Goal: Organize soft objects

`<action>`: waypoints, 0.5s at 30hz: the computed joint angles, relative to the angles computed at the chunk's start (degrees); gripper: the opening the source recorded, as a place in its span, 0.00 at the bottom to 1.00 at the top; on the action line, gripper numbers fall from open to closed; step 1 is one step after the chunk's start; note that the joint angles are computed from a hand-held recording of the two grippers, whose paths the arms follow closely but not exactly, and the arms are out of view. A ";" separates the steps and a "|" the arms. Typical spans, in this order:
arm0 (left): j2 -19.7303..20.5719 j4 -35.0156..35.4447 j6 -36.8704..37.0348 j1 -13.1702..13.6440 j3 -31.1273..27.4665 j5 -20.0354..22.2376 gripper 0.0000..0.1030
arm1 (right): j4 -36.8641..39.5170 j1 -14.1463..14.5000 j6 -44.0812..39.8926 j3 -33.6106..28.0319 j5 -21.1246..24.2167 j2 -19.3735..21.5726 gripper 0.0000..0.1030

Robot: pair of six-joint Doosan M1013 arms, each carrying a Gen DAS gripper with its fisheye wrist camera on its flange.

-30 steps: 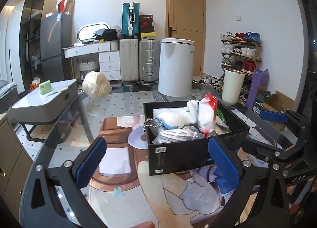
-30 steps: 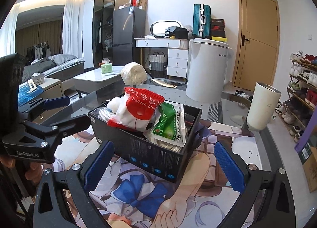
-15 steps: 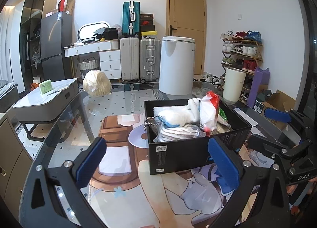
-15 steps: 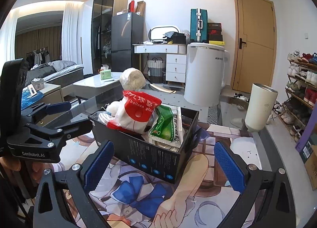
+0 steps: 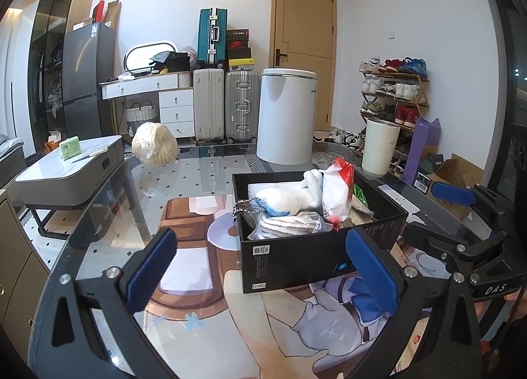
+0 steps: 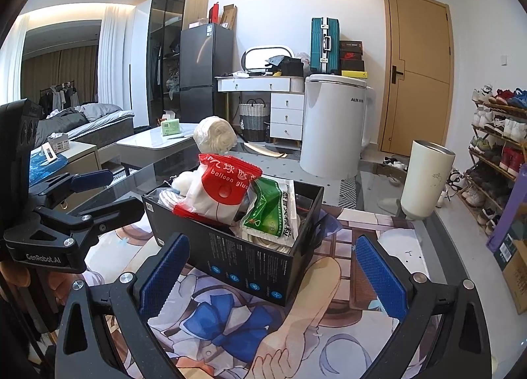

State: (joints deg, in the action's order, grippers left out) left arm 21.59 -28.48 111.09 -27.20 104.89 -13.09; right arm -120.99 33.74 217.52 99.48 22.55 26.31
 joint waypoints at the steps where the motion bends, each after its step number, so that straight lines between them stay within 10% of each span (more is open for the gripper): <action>1: 0.01 0.22 -0.29 -0.01 0.00 0.00 1.00 | -0.13 0.01 0.13 0.02 0.08 -0.01 0.99; 15: 0.07 3.97 -4.84 0.24 0.01 0.27 1.00 | -0.25 0.05 0.29 0.09 0.23 -0.03 0.99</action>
